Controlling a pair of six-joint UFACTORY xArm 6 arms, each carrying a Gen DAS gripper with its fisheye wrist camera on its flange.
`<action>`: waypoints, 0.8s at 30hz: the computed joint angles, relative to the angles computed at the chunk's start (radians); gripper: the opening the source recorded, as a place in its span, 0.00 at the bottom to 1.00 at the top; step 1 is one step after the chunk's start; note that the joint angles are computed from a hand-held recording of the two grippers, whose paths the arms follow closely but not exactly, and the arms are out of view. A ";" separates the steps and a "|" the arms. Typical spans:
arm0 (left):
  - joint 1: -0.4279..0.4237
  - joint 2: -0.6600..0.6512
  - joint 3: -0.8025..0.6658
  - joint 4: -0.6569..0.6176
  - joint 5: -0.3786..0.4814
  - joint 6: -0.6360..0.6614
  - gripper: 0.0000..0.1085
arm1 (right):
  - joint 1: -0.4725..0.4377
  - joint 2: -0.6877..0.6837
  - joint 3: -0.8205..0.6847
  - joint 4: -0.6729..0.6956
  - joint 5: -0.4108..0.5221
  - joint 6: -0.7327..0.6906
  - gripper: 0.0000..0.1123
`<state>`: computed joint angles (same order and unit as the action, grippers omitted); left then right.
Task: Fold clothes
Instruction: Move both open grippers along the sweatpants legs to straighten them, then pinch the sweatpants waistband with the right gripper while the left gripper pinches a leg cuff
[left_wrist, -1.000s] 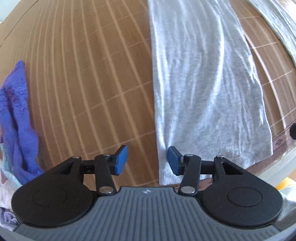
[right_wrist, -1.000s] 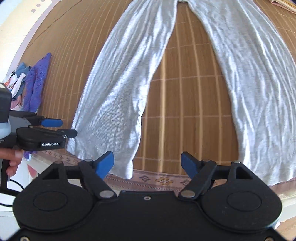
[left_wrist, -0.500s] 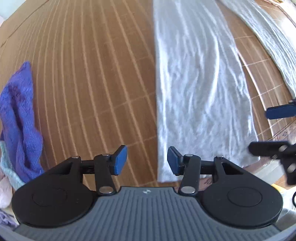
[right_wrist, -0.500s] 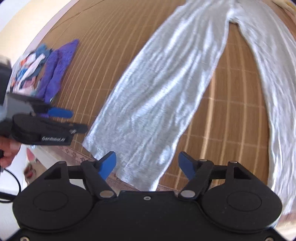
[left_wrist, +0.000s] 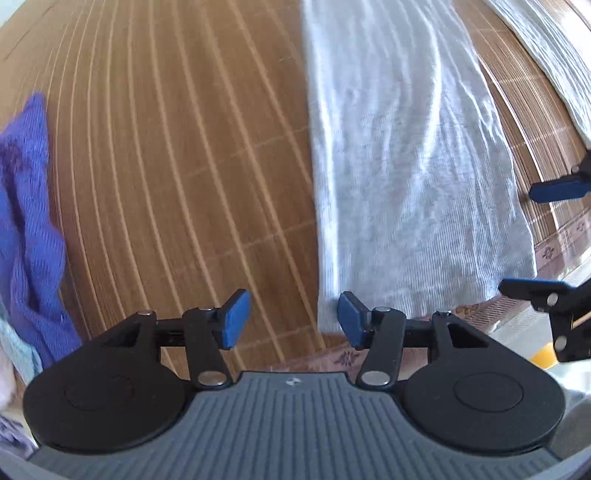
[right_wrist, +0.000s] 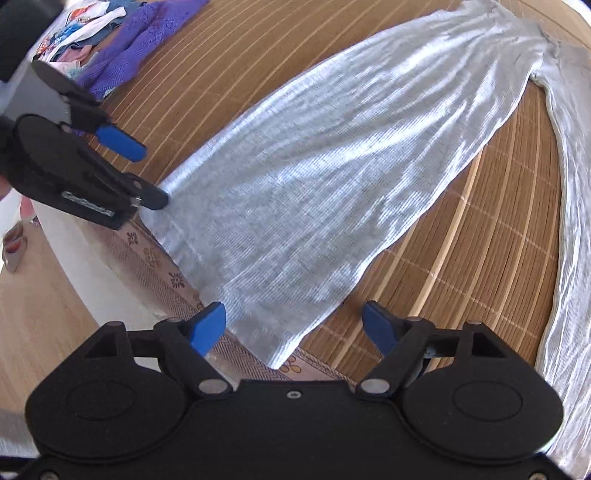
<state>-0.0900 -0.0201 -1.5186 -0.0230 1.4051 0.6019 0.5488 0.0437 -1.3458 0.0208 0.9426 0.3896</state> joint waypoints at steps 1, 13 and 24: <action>0.015 0.011 -0.029 -0.034 0.027 -0.018 0.55 | -0.012 0.005 -0.014 0.021 0.012 0.005 0.73; -0.006 0.200 -0.167 -0.202 -0.139 -0.025 0.56 | -0.268 -0.081 -0.010 0.296 -0.195 0.282 0.91; -0.070 0.506 -0.463 -0.217 -0.145 0.000 0.53 | -0.349 0.122 -0.215 0.645 -0.471 0.105 0.91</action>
<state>-0.1598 0.4860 -1.9812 -0.2405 1.2598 0.6015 0.2002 0.1656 -1.5605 0.6658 0.4713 0.4942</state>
